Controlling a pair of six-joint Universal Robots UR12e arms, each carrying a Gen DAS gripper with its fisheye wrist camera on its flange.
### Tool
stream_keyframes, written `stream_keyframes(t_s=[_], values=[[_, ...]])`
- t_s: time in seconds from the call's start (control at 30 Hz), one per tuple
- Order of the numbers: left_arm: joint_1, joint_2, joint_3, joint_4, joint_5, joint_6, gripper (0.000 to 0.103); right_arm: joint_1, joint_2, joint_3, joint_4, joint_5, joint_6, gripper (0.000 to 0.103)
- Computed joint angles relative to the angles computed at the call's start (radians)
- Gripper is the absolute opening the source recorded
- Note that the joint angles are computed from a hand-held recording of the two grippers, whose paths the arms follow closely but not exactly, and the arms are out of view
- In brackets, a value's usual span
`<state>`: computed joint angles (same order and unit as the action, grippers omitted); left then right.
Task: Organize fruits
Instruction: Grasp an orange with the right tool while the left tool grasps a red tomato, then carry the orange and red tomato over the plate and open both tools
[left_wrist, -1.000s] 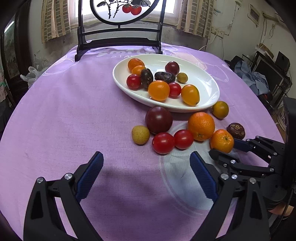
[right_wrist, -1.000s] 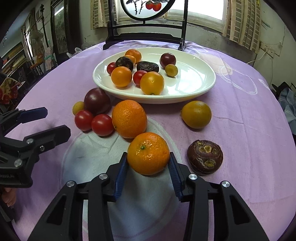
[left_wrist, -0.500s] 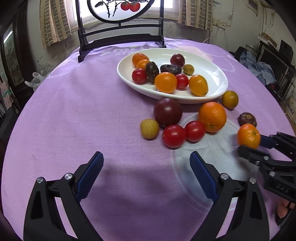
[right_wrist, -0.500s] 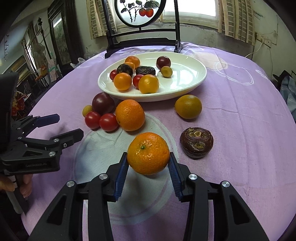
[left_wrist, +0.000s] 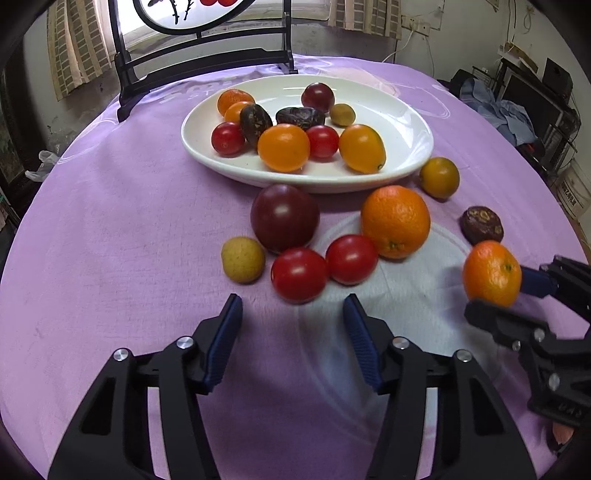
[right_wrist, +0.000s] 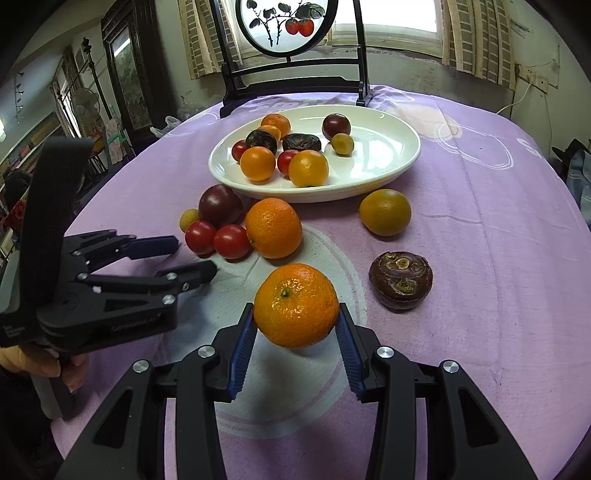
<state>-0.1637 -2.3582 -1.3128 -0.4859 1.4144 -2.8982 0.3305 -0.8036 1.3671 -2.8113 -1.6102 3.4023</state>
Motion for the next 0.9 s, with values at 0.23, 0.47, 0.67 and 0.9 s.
stream_keyframes(t_s=[0.23, 0.47, 0.67, 0.9], values=[[-0.003, -0.025, 0.040, 0.005, 0.015, -0.045, 0.054, 0.002, -0.001, 0.002, -0.001, 0.005, -0.011, 0.044], [0.007, -0.011, 0.016, 0.014, -0.026, -0.049, 0.028, 0.001, 0.002, -0.004, 0.010, 0.000, -0.003, 0.044], [0.020, 0.010, -0.021, 0.046, -0.047, -0.063, 0.028, 0.000, 0.001, 0.004, -0.008, -0.006, 0.009, 0.044], [0.030, 0.055, -0.072, 0.130, -0.101, -0.038, 0.029, 0.000, -0.015, 0.029, -0.107, -0.024, 0.018, 0.044]])
